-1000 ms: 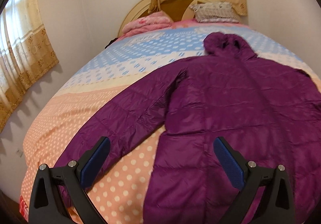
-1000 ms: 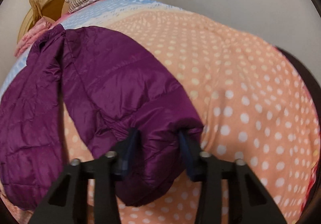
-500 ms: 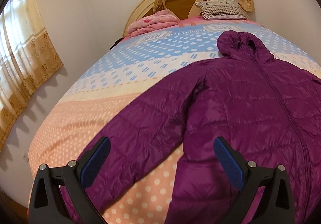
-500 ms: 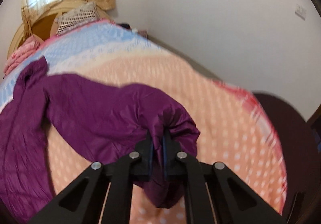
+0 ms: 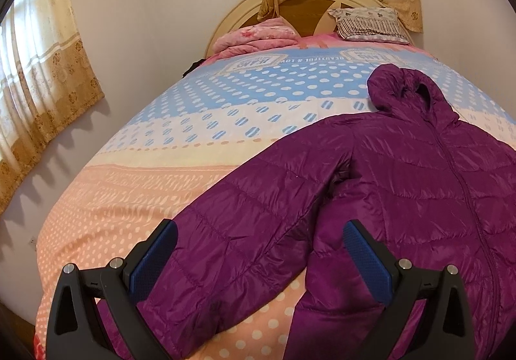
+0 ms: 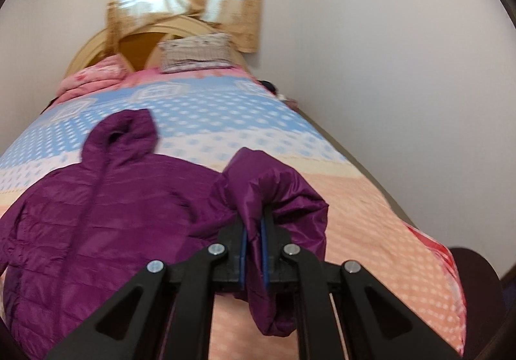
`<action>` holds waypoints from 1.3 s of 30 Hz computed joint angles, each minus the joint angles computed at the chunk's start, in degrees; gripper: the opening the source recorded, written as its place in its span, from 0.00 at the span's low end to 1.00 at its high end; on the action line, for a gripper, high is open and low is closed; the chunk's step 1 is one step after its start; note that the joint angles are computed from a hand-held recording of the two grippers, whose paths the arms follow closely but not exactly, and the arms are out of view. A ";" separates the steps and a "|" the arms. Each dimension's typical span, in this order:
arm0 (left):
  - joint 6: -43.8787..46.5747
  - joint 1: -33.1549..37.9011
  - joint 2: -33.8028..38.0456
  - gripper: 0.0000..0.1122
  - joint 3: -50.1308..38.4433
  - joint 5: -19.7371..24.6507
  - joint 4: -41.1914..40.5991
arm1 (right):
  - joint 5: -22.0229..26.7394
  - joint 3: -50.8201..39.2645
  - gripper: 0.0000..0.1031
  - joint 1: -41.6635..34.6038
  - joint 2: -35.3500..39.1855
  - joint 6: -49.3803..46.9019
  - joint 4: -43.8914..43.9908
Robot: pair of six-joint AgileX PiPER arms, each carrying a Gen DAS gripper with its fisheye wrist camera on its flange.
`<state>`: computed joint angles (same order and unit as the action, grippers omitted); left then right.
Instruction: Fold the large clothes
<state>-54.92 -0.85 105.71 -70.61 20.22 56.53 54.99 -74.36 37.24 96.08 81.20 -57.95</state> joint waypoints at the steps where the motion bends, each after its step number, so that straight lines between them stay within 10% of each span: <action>1: 0.08 0.18 0.19 0.91 -0.06 -0.25 -0.04 | -0.68 -2.31 0.08 -0.13 1.91 -1.20 0.34; 12: 0.73 0.91 0.84 0.91 0.27 0.04 0.69 | -6.95 -23.96 0.12 3.14 23.32 -10.41 5.47; 16: -1.10 0.24 0.78 0.91 -0.21 0.85 2.42 | -10.64 -19.81 0.74 4.35 22.00 -7.98 4.56; 27: 8.82 -13.11 3.98 0.91 -9.90 4.75 -8.36 | -7.31 8.52 0.80 2.55 5.37 11.37 -8.98; 36: 5.15 -24.59 10.73 0.91 -19.60 13.43 -2.68 | -12.06 25.05 0.82 0.47 -6.36 30.76 -20.60; 39: 1.28 -25.36 13.08 0.91 -20.83 15.76 1.95 | -22.66 23.51 0.82 -6.32 -4.83 29.66 -19.04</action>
